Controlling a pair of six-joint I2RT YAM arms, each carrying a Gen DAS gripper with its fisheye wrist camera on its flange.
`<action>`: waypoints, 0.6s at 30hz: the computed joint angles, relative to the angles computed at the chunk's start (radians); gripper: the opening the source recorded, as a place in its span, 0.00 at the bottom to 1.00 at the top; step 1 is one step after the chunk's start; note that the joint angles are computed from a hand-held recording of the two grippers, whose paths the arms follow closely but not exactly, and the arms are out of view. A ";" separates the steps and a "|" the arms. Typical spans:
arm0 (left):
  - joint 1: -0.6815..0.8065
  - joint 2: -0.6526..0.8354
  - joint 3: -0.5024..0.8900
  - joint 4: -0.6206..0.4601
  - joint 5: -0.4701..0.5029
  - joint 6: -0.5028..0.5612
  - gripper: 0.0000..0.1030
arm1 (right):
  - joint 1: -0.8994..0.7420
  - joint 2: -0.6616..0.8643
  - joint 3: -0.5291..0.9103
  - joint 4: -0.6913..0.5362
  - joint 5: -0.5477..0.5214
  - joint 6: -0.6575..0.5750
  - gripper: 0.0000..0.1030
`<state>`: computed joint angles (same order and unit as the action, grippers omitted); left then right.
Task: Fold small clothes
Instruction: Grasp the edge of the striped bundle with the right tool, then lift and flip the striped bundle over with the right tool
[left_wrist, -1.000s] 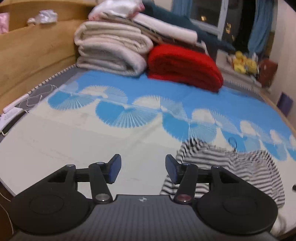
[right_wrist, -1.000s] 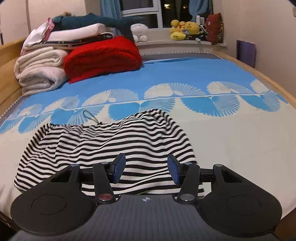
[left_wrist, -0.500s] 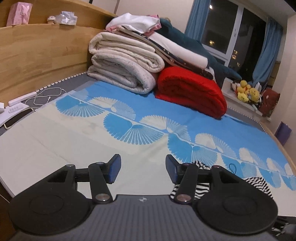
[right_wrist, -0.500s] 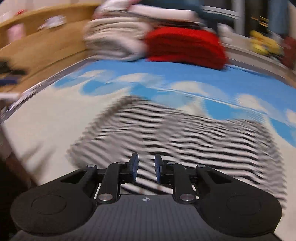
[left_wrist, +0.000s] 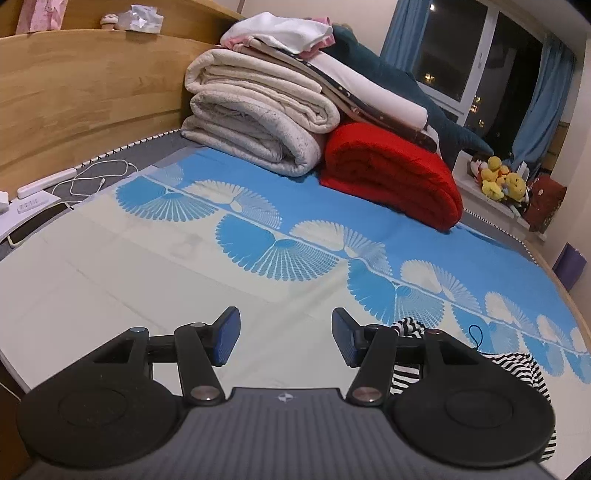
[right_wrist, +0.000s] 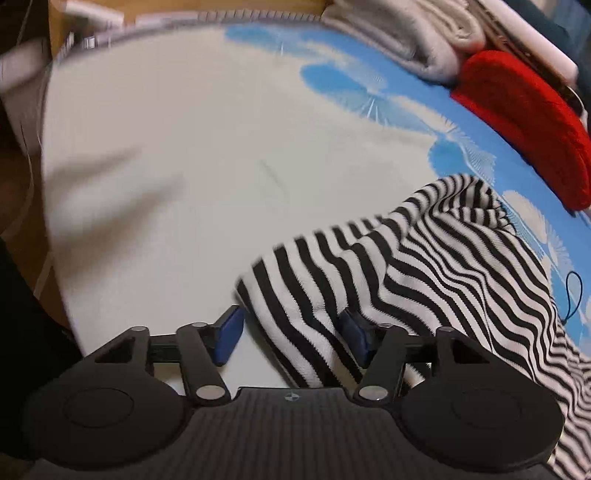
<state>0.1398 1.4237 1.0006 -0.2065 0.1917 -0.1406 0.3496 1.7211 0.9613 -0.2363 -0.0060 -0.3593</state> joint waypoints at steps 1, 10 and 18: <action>0.005 0.006 0.004 -0.002 0.004 0.001 0.59 | -0.003 0.006 -0.005 0.018 -0.005 -0.006 0.64; 0.027 0.040 0.032 -0.017 0.030 -0.011 0.59 | -0.037 0.031 0.025 0.032 -0.027 -0.028 0.19; 0.032 0.015 0.001 0.005 0.018 -0.023 0.59 | -0.087 -0.122 -0.010 0.053 -0.119 0.017 0.11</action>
